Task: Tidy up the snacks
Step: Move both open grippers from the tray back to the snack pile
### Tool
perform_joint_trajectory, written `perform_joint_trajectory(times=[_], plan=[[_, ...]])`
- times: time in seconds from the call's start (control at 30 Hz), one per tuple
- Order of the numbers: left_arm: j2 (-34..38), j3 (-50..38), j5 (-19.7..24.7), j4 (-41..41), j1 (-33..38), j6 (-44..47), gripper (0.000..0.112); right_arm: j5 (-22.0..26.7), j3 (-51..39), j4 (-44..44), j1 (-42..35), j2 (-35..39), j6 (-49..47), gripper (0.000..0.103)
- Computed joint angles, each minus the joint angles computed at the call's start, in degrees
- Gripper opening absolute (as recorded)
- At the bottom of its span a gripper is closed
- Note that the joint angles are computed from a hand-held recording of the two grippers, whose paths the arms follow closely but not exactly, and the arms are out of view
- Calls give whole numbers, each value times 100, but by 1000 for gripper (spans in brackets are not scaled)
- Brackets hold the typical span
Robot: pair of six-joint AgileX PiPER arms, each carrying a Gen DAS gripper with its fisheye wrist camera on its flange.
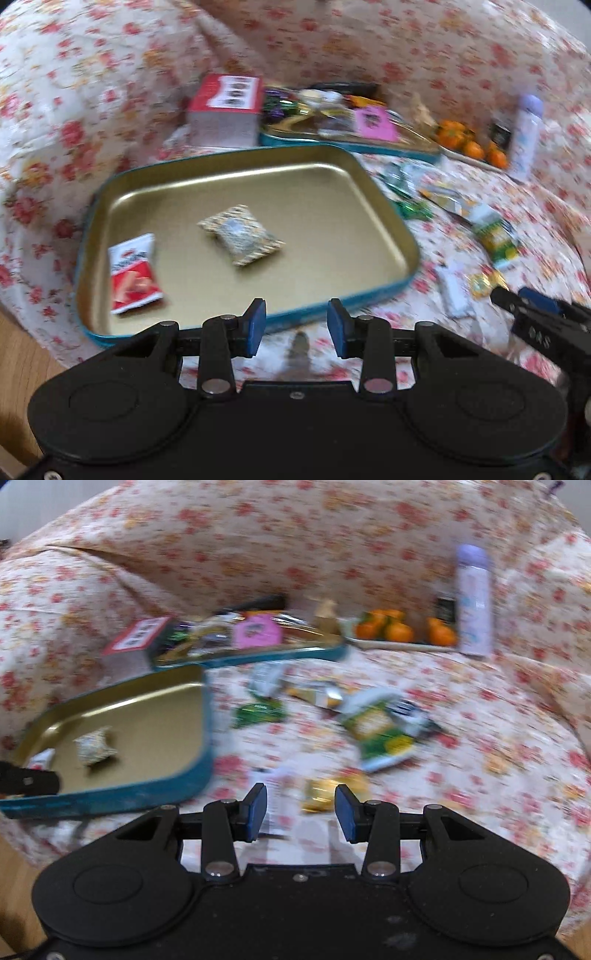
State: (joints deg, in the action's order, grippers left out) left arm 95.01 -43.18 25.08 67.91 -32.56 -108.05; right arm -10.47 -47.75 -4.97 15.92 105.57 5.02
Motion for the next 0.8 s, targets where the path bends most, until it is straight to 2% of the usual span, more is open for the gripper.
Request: perform_joint_trajectory(times=[0.1,0.4,0.63,0.8], plan=[[91,-50,-176,2,-148,120,45,-203,63,933,-154,76,-1012,43],[441,-289,-240,303,-550,-39,45,-226,-428,-77,-866,577,-42,43],[921,-945,-330,-630,-570,613,45,-463,-1024,-1360,-1251,937,996,43],[1206,-1608,-55,-1200,-586,1297,45,-512,-1742,-3076,-1410,1375,2362,44]])
